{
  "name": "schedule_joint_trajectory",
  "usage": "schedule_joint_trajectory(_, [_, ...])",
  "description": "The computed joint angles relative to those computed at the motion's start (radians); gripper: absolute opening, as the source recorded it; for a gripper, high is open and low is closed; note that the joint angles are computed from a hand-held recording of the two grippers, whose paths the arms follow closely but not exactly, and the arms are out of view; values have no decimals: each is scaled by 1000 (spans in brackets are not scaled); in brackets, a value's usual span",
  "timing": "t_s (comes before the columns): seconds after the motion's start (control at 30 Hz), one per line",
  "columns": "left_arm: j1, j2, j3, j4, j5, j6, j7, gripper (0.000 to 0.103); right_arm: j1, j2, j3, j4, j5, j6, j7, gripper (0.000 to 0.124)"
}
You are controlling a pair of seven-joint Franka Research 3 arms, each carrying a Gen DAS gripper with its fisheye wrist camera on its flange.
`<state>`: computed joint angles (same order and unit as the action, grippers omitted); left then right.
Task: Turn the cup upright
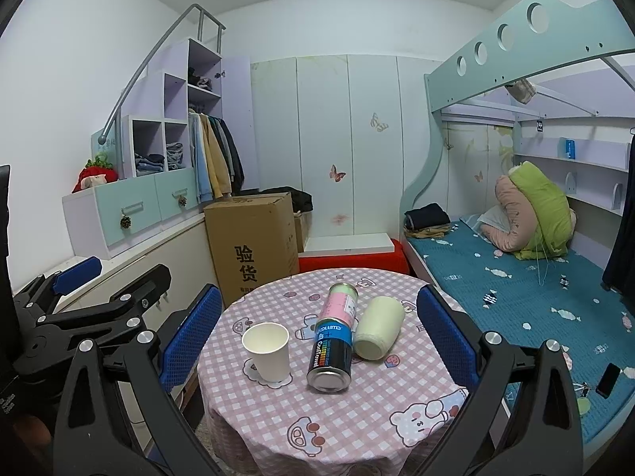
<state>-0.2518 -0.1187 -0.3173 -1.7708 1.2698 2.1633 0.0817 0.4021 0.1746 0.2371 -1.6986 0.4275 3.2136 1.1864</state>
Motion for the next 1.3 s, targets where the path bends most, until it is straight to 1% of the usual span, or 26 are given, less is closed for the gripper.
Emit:
schedule_joint_trajectory(0.13, [0,1,1,1,-1,1,0,97,-1,3,2,5,1,-4,-2,95])
schedule_joint_trajectory(0.2, [0,-1,0,0,-1,0,0,97,9,3,-10,4,-6,-1,6,95])
schedule_joint_trajectory(0.27, [0,-1,0,0,1,0,-1,97,1,10,0,13,-1,-5,0,95])
schedule_joint_trajectory(0.33, [1,5,1,5,1,1,1,97,15,14,-18,16,-14,-5,14,95])
schedule_joint_trajectory(0.43, [0,4,2,4,2,1,-1,97,-3,15,4,18,-2,-7,0,95])
schedule_joint_trajectory(0.67, [-1,7,2,7,2,-2,2,97,-1,15,2,18,-2,-5,1,95])
schedule_joint_trajectory(0.73, [-2,5,3,5,0,0,2,97,10,18,-10,20,-9,-6,10,95])
schedule_joint_trajectory(0.8, [-1,3,2,3,3,0,-3,97,-5,19,6,22,1,-6,-1,95])
schedule_joint_trajectory(0.87, [-1,3,3,3,1,2,-1,97,8,21,-9,24,-9,-7,9,95])
schedule_joint_trajectory(0.97, [-1,4,2,5,2,0,-1,97,-2,19,3,22,-2,-7,1,95])
schedule_joint_trajectory(1.3, [-1,18,6,15,10,-1,0,97,-3,18,3,21,1,-6,-1,95])
